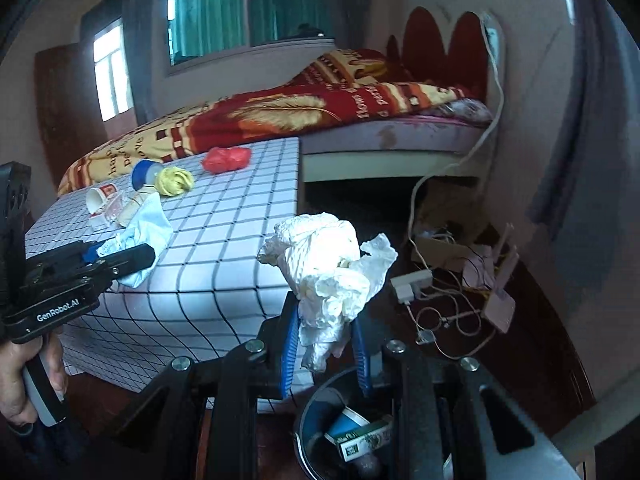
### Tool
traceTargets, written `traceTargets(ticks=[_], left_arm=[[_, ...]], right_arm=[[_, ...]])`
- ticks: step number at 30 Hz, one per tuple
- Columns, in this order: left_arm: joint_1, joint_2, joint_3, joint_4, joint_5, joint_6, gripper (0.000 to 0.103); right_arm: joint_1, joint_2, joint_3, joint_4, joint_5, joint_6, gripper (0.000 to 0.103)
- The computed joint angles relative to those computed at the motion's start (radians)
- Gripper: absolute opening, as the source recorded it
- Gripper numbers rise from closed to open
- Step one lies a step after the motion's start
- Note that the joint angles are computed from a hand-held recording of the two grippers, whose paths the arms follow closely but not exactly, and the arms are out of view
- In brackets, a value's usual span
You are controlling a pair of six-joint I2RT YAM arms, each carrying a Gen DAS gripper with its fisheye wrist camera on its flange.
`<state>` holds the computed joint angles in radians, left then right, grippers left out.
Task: Collect trash
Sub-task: 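Lift the mask and tissue and carry them toward the bucket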
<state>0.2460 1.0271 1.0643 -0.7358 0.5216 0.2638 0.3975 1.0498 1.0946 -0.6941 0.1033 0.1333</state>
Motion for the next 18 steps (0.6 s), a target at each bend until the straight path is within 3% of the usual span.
traceTargets(ticks=[18], left_arm=[[-0.308, -0.022, -0.082, 0.049, -0.131, -0.099, 0.039]], right_arm=[[-0.274, -0.128, -0.143, -0.047, -0.122, -0.075, 0.026]])
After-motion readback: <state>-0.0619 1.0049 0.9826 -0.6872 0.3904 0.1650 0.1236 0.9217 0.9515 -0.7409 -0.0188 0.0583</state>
